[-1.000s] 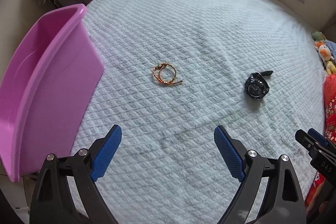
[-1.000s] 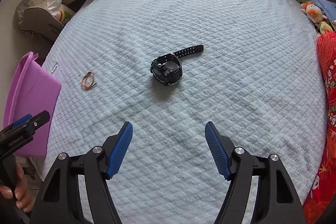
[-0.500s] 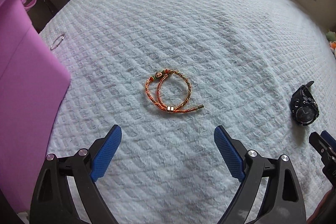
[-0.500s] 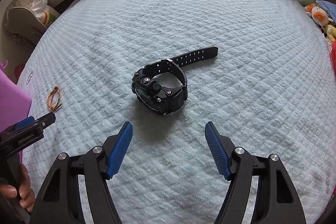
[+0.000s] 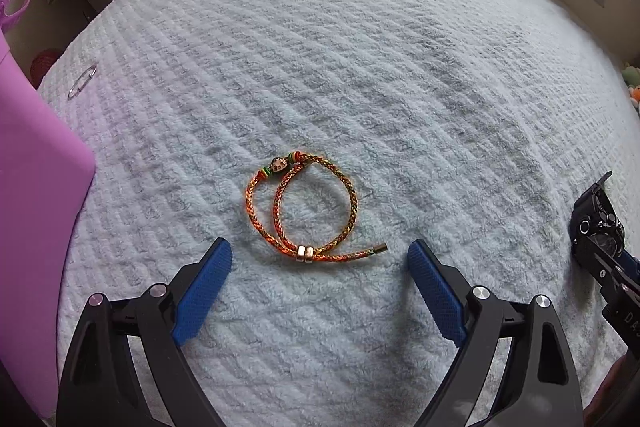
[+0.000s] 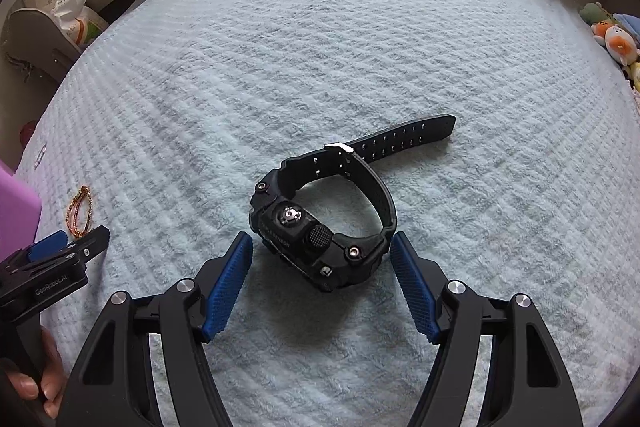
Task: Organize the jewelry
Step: 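Grasp orange cord bracelet with left tool while right tool grasps black wristwatch, then lift and carry the orange bracelet and black watch over the pink tub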
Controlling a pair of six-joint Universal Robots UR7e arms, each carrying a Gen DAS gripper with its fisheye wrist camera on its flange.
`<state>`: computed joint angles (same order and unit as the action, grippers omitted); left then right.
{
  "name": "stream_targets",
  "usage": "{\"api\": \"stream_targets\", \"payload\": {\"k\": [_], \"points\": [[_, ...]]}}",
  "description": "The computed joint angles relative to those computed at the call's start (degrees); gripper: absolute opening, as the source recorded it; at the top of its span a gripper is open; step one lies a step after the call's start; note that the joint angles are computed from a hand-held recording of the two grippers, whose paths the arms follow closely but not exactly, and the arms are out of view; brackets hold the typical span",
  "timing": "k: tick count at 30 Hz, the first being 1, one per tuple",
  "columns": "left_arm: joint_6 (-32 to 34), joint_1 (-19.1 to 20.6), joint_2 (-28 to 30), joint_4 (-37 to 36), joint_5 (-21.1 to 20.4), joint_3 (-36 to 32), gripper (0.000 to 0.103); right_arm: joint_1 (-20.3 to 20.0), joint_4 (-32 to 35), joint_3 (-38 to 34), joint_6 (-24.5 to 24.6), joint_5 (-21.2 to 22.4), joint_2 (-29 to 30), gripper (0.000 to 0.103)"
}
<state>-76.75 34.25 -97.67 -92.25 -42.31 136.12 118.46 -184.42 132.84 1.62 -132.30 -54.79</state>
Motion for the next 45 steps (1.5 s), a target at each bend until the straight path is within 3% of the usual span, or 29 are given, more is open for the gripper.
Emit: {"api": "stream_targets", "payload": {"k": [11,19,30,40,45], "points": [[2.5,2.4,1.4,-2.6,2.9,0.1,0.096,-2.4,-3.5,-4.5,-3.1,-0.1,5.6,0.071],[3.7,3.8,3.6,-6.0,5.6,-0.1,0.095,-3.2,-7.0,-7.0,-5.4,-1.2,9.2,0.071],[1.6,1.4,5.6,-5.5,4.4,-0.3,0.060,-2.1,-8.5,-7.8,-5.2,-2.3,11.7,0.067],[4.3,0.5,6.7,-8.5,2.0,-0.6,0.012,-1.5,-5.6,-5.3,-2.7,-1.7,7.6,0.067],[2.7,-1.4,5.1,-6.6,0.4,-0.3,0.007,-0.5,-4.5,-3.4,-0.9,-1.5,5.2,0.066]]}}
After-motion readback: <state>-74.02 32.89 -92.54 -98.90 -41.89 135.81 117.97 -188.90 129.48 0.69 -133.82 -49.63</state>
